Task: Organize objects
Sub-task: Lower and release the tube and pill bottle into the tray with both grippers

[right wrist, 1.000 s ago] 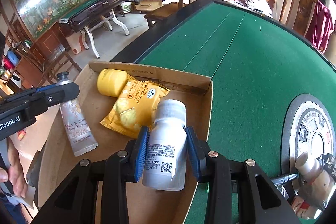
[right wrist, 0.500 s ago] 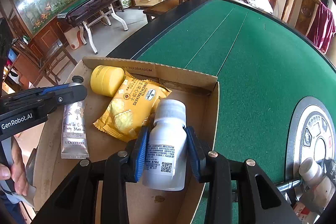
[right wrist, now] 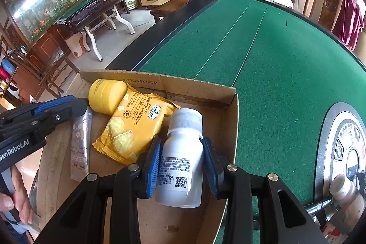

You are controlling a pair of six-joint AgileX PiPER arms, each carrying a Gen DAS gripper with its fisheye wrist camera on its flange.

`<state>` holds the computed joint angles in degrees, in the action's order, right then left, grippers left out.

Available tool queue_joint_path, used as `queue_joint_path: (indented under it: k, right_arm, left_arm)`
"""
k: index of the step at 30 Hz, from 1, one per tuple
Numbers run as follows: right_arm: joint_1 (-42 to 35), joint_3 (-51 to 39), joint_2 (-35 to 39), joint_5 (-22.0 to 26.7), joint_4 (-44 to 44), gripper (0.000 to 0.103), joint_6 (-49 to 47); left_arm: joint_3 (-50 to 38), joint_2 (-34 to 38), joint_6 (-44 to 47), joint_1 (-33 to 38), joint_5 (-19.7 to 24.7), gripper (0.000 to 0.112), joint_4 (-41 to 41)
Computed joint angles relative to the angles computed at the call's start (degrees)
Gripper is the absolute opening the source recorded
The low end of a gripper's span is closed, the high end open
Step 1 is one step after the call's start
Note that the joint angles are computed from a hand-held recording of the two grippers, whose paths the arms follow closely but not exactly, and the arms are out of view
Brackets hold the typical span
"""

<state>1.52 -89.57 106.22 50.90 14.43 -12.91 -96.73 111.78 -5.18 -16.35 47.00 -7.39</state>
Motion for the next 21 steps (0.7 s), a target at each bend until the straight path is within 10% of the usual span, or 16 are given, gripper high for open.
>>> queue_joint_path:
  k: [21]
  right_arm:
    - [-1.7,3.7,-4.5,-0.3,5.4,0.068,-2.9]
  left_arm:
    - [6.3,-6.6,-6.0,-2.9,-4.2,0.072,6.4]
